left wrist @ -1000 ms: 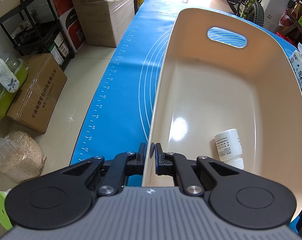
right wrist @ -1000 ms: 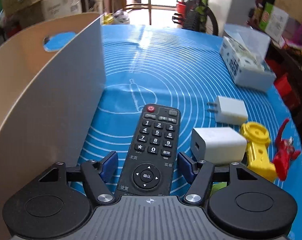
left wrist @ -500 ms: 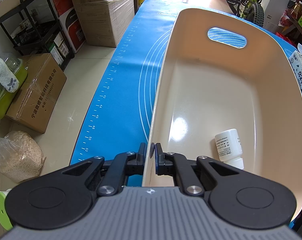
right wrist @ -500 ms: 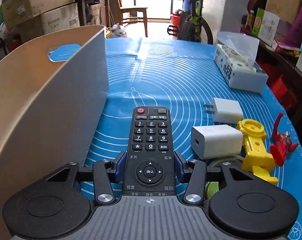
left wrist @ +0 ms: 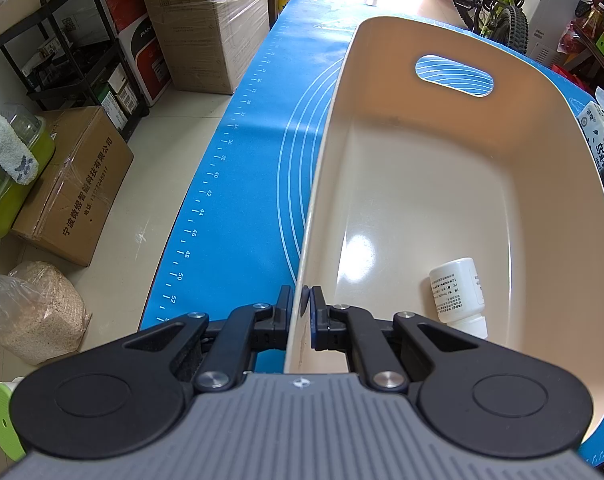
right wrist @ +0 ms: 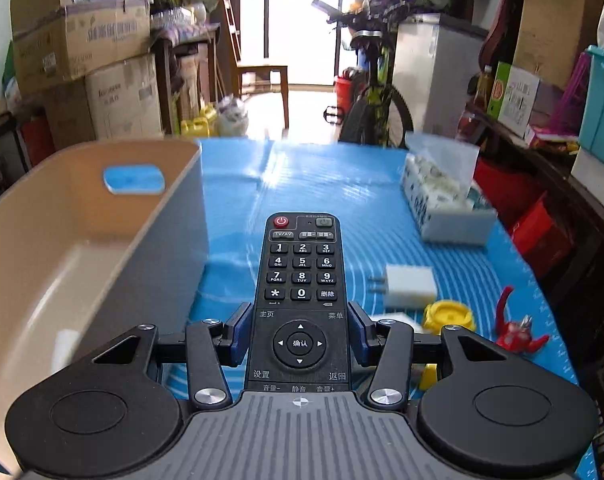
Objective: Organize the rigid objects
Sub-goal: 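Lift the remote into the basket and release it with the right tool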
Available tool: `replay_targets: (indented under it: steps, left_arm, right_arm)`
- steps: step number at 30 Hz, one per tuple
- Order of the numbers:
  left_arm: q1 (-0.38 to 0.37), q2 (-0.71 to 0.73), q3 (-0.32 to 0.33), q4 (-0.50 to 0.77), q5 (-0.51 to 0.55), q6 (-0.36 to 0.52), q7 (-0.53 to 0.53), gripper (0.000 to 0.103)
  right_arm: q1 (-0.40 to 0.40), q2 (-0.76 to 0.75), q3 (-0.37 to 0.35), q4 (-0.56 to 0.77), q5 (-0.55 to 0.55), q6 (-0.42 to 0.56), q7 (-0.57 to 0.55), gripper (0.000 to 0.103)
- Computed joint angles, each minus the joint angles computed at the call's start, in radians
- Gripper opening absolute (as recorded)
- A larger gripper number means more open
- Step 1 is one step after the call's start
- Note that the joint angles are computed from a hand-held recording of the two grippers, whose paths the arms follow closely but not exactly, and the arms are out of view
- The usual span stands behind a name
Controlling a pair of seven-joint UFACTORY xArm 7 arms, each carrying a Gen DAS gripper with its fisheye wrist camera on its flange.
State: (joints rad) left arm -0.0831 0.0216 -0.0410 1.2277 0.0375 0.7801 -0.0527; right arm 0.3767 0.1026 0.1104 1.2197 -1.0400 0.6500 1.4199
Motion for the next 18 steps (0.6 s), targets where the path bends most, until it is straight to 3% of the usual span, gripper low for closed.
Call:
replay_targets:
  steps: [9, 18]
  left_arm:
    - [0.0, 0.0, 0.0, 0.0, 0.0, 0.0, 0.0, 0.01]
    - [0.0, 0.0, 0.0, 0.0, 0.0, 0.0, 0.0, 0.01]
  right_arm:
    - [-0.004, -0.033, 0.009, 0.035, -0.114, -0.015, 0.055, 0.055]
    - [-0.003, -0.003, 0.014, 0.172, -0.114, -0.056, -0.037, 0.055]
